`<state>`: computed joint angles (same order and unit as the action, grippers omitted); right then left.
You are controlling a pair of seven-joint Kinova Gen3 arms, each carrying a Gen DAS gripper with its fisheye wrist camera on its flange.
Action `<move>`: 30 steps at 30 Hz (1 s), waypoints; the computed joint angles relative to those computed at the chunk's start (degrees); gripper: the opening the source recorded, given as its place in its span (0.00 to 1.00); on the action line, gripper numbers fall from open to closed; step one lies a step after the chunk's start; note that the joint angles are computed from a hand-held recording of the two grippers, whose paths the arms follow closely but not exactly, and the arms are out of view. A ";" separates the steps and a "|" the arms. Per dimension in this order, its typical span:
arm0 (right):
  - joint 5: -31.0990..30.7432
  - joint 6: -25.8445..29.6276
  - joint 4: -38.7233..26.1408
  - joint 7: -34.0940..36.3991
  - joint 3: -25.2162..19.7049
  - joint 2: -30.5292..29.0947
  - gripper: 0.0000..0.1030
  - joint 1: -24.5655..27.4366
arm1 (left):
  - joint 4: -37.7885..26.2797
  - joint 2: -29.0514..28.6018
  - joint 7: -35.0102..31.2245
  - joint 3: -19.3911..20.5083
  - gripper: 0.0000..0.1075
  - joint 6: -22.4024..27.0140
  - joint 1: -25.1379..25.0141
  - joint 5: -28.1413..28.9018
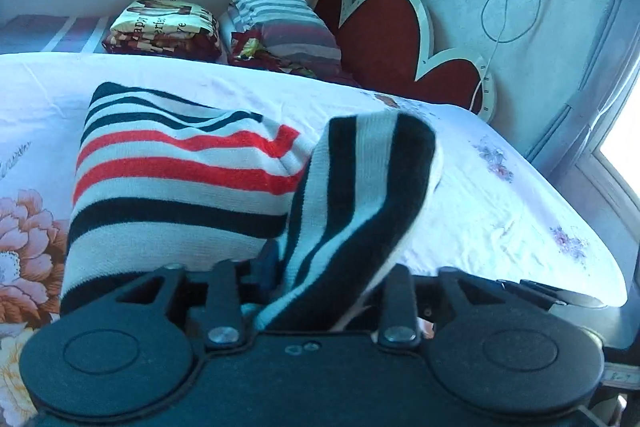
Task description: Fold small clothes
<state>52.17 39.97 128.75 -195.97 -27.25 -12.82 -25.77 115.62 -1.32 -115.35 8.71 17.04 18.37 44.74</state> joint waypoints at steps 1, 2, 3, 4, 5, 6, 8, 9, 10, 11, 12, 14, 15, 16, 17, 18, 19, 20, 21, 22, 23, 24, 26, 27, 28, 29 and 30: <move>-1.76 -0.52 0.49 1.22 1.00 -1.48 0.61 -0.32 | -0.44 -0.69 -0.42 -0.54 0.52 2.22 -0.15 0.70; -3.81 -1.20 1.04 2.55 1.85 -3.35 0.62 -0.29 | -0.47 -1.59 -1.78 -1.07 0.58 3.67 -0.06 2.19; -5.37 -2.10 1.57 3.71 2.63 -5.16 0.62 0.04 | -0.43 -2.54 -4.07 -2.66 0.58 5.07 1.02 4.21; -7.11 -2.83 1.92 4.98 3.37 -6.97 0.61 0.11 | -0.33 -3.54 -6.40 -5.32 0.58 6.79 2.94 6.17; -9.12 -3.73 2.06 6.80 4.64 -8.50 0.62 -0.17 | -0.02 -4.61 -8.49 -7.87 0.59 7.98 4.73 8.05; -11.41 -5.04 2.26 9.13 6.68 -10.24 0.62 -0.87 | 0.83 -6.03 -9.65 -9.35 0.59 8.29 5.46 9.40; -15.76 -7.64 2.62 13.27 10.76 -13.76 0.62 -2.86 | 2.77 -8.19 -9.17 -9.14 0.60 7.02 4.19 10.78; -17.16 -8.88 2.71 14.56 12.58 -14.63 0.62 -4.12 | 3.74 -8.93 -7.54 -7.57 0.60 5.42 2.19 10.44; -18.59 -10.25 2.74 16.05 15.10 -15.40 0.62 -6.26 | 4.69 -9.58 -5.21 -5.73 0.60 3.75 -0.47 9.19; -20.86 -12.54 2.87 18.38 17.76 -15.68 0.62 -7.71 | 5.59 -10.17 -2.88 -4.21 0.60 2.43 -3.12 7.13; -23.19 -14.87 3.10 20.60 20.41 -15.56 0.62 -8.96 | 5.98 -9.82 -0.55 -2.79 0.60 1.92 -5.78 4.80; -27.85 -19.53 3.81 24.03 25.72 -14.70 0.62 -11.77 | 4.85 -7.38 4.06 -0.31 0.58 3.70 -11.08 0.14; -30.18 -21.86 4.13 25.62 28.38 -13.75 0.62 -13.22 | 4.13 -6.48 6.22 0.32 0.58 5.75 -12.75 -2.19; -32.51 -24.19 4.38 27.64 31.03 -12.71 0.62 -14.65 | 3.95 -5.86 7.76 0.71 0.57 7.10 -13.35 -4.50; -34.33 -26.09 4.48 29.49 33.69 -11.74 0.62 -16.32 | 3.98 -5.12 8.38 0.47 0.56 7.77 -12.89 -5.87; -35.22 -27.06 4.10 30.82 36.08 -10.67 0.62 -17.79 | 4.35 -4.59 8.59 -0.68 0.56 7.65 -11.37 -6.31; -35.22 -27.48 3.53 31.21 37.41 -9.64 0.62 -18.63 | 4.89 -4.25 8.41 -2.88 0.57 7.26 -9.03 -5.82; -35.40 -27.58 2.87 31.54 37.82 -8.60 0.62 -18.41 | 5.82 -4.88 7.41 -5.39 0.57 7.80 -7.39 -4.39; -36.33 -27.87 2.29 32.79 38.67 -7.79 0.62 -18.44 | 6.30 -5.08 6.47 -6.84 0.57 8.26 -6.52 -2.90; -36.70 -28.03 1.79 33.39 38.45 -6.98 0.61 -17.81 | 6.65 -5.17 6.02 -7.22 0.57 8.06 -6.22 -2.35; -36.14 -27.40 1.57 33.25 37.20 -6.68 0.61 -16.12 | 6.73 -5.20 5.77 -6.86 0.57 7.87 -6.51 -2.42; -36.49 -27.07 1.10 33.86 34.94 -6.26 0.45 -13.51 | 6.73 -5.26 5.66 -6.85 0.57 7.78 -6.45 -2.59; -37.77 -27.18 1.07 34.95 31.90 -5.79 0.18 -9.91 | 6.85 -5.78 5.52 -7.16 0.57 8.22 -6.39 -2.55; -37.38 -27.68 1.71 34.10 29.31 -6.52 0.17 -7.26 | 6.90 -6.04 5.18 -7.52 0.57 8.58 -6.34 -2.12; -36.06 -27.86 2.79 33.17 26.66 -7.70 0.17 -5.05 | 6.91 -6.31 4.72 -7.88 0.55 8.95 -6.31 -1.73; -34.59 -27.24 3.40 32.50 24.00 -8.55 0.16 -2.92 | 6.91 -6.74 4.39 -8.04 0.55 9.20 -6.30 -1.67; -34.06 -26.99 4.08 32.41 21.35 -8.37 0.16 -0.53 | 6.91 -7.00 4.13 -8.14 0.54 9.27 -6.27 -1.71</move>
<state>18.11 12.98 132.84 -163.56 -5.90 -21.18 -26.30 122.53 -8.32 -111.22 0.58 26.31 12.11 43.03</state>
